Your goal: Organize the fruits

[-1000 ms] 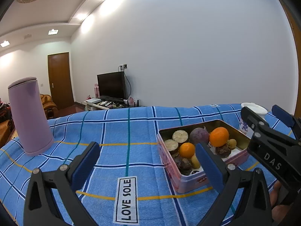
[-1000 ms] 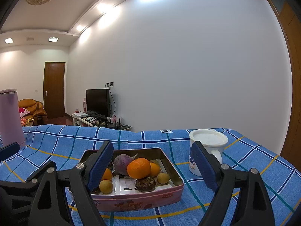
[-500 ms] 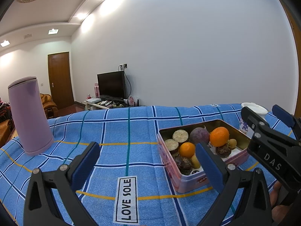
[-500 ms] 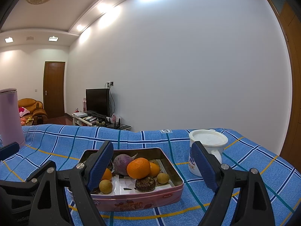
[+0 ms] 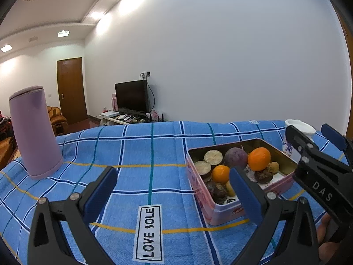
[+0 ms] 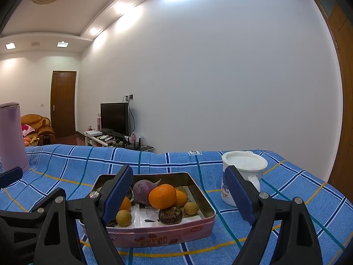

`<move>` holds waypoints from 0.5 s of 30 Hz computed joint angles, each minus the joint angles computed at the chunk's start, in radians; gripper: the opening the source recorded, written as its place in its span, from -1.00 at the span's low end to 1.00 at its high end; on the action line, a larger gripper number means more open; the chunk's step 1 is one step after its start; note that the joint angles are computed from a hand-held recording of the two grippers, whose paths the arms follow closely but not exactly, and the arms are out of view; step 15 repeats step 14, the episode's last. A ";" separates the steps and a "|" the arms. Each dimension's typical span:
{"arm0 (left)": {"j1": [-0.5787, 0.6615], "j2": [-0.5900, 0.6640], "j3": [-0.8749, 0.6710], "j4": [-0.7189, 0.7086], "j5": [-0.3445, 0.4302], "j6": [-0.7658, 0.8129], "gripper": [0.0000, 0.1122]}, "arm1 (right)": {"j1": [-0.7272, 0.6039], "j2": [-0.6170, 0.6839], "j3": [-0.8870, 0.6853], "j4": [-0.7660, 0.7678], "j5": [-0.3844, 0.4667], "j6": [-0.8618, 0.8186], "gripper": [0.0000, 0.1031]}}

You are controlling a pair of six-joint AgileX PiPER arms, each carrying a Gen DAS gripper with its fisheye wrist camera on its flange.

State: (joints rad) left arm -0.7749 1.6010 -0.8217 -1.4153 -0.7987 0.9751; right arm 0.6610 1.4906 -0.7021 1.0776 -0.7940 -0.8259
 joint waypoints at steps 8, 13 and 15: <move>-0.006 -0.005 0.014 0.029 -0.002 -0.020 0.83 | -0.010 0.005 -0.005 0.000 0.014 -0.001 0.67; 0.006 -0.001 0.002 0.006 0.015 -0.005 0.84 | -0.006 0.010 -0.007 0.007 0.009 -0.003 0.67; 0.008 0.000 -0.004 -0.002 0.018 0.003 0.84 | -0.007 0.011 -0.007 0.008 0.009 -0.004 0.67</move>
